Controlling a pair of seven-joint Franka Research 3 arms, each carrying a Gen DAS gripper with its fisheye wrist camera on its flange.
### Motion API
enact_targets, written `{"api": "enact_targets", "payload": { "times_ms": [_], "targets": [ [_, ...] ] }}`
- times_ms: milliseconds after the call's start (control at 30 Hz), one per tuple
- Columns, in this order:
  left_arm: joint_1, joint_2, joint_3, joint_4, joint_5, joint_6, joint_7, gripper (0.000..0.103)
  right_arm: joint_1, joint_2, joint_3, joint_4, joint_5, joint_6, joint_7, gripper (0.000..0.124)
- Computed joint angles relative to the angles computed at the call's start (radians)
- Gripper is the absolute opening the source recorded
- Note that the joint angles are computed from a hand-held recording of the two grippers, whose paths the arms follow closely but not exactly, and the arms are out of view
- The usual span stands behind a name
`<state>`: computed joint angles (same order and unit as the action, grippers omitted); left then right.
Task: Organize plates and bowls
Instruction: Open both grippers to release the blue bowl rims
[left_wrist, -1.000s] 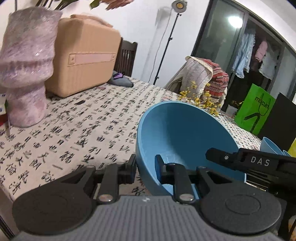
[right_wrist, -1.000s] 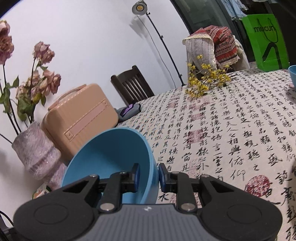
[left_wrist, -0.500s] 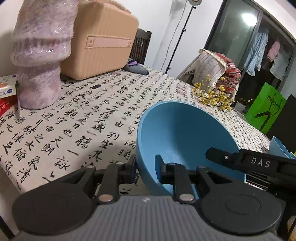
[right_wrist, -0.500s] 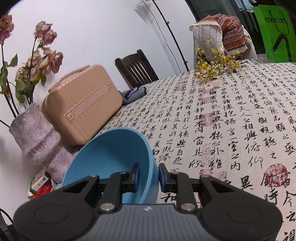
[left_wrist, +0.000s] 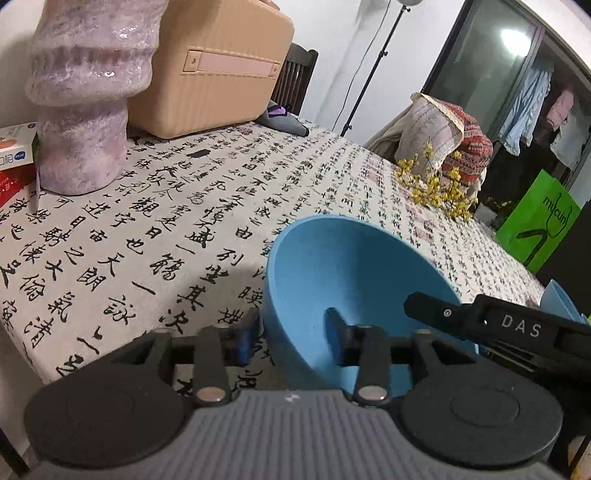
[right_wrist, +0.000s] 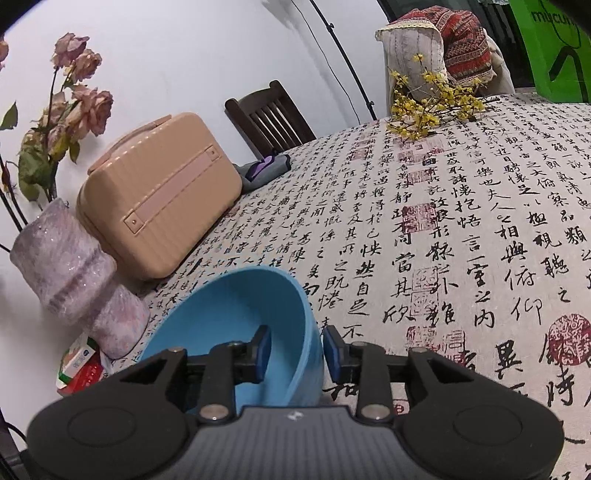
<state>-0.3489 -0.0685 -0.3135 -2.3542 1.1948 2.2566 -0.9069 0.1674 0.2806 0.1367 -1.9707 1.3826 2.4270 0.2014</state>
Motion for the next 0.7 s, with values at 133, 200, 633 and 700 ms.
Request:
{"api": "enact_targets", "payload": {
  "times_ms": [133, 200, 633, 700],
  "targets": [
    [-0.011, -0.013, -0.012, -0.003, 0.007, -0.047, -0.016, 0.069, -0.013, -0.006, -0.002, -0.002, 0.027, -0.02, -0.031, 0.056],
    [-0.017, -0.022, -0.02, -0.008, 0.013, -0.074, -0.033, 0.079, -0.023, -0.012, -0.006, -0.007, 0.052, -0.035, -0.062, 0.062],
    [-0.125, 0.011, -0.09, 0.001, 0.1, -0.38, -0.112, 0.103, -0.088, -0.052, -0.054, -0.07, 0.227, -0.143, -0.368, 0.103],
    [-0.145, 0.017, -0.094, -0.003, 0.106, -0.406, -0.14, 0.103, -0.094, -0.067, -0.065, -0.09, 0.243, -0.152, -0.409, 0.103]
  ]
}}
